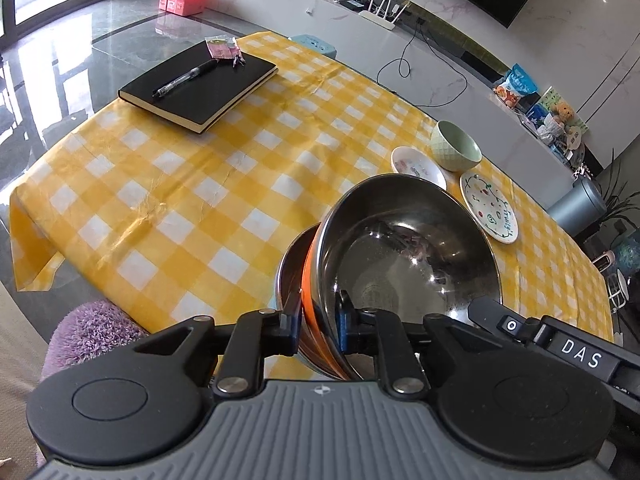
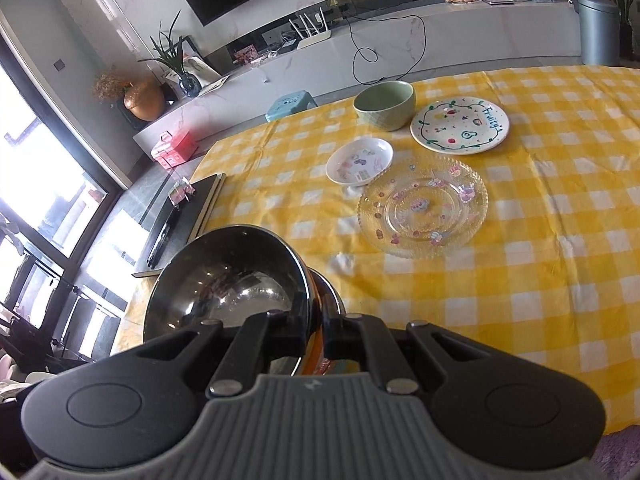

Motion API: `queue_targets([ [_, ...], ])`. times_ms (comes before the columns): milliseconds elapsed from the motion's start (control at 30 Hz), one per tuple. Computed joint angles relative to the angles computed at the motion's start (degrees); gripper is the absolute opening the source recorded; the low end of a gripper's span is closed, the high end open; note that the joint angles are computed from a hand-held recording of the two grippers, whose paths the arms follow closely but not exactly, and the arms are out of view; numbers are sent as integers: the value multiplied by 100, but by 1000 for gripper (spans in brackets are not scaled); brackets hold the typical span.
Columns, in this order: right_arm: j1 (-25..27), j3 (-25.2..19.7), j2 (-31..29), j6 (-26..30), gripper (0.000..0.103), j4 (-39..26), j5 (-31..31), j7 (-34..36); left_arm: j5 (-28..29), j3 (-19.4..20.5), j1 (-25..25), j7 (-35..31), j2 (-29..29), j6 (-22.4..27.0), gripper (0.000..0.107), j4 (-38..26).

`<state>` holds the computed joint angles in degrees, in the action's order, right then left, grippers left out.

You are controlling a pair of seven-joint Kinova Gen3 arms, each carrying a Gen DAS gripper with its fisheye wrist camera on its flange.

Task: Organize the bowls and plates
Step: 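Carry the orange bowl with both grippers and lower it into the blue bowl, then open both grippers and withdraw from the stacked bowls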

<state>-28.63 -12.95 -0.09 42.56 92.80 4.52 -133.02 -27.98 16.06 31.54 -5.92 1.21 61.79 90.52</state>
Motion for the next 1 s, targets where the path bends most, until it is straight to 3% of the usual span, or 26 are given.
queue_targets([
  [300, 4, 61, 158, 38, 3, -34, -116, 15, 192, -58, -101, -51, -15, -166, 22, 87],
  [1000, 26, 122, 166, -168, 12, 104, -258, 20, -385, 37, -59, 410, -72, -179, 24, 225],
])
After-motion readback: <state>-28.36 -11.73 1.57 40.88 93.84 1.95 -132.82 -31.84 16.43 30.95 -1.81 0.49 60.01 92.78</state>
